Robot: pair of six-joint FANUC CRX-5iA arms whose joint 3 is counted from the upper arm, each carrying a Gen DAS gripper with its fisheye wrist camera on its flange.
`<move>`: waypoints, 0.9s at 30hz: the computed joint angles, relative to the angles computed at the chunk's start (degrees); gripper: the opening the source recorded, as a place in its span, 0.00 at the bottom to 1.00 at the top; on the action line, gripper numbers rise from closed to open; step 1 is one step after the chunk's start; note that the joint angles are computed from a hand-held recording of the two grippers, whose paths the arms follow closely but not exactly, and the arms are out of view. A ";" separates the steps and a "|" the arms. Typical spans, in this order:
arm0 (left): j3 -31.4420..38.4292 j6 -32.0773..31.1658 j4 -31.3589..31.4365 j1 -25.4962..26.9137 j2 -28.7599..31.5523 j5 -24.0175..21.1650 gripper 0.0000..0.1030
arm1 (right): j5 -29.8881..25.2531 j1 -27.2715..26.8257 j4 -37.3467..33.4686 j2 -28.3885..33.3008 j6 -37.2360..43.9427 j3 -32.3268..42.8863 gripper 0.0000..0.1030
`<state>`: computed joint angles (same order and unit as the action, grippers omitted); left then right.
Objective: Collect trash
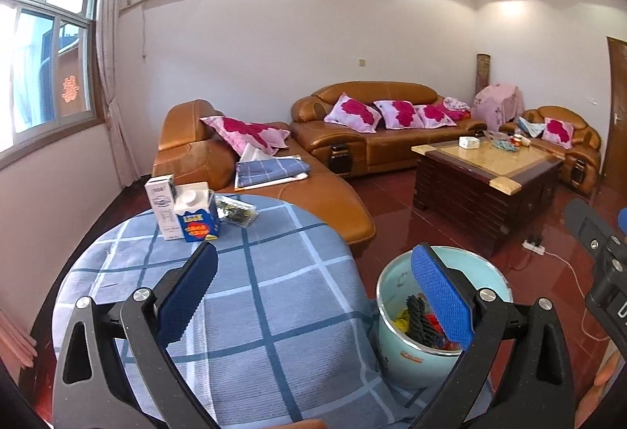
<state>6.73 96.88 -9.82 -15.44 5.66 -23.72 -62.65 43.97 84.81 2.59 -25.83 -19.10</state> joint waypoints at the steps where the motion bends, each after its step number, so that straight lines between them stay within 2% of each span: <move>1: 0.10 1.28 -1.01 0.03 -0.10 -0.31 0.94 | 0.31 -0.14 0.02 -0.03 -0.30 -0.08 0.91; 6: 0.67 6.52 -5.74 -0.29 -0.68 -1.96 0.94 | 1.59 -0.39 0.01 0.27 -0.75 0.15 0.91; 12: 1.10 8.76 -8.03 -0.92 -0.93 -2.48 0.94 | 2.34 -0.47 0.06 0.13 -1.04 -0.05 0.91; 17: 0.57 7.70 -7.91 -1.17 -1.32 -1.95 0.94 | 2.09 -0.57 -0.48 0.27 -1.20 0.24 0.91; 27: -0.82 2.61 -3.52 -0.43 -1.43 0.31 0.94 | 1.73 -0.56 -0.39 0.37 -1.71 -0.02 0.91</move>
<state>5.91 99.48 -13.34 -15.87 4.23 -23.41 -60.92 43.41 84.42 2.96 -27.54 -19.12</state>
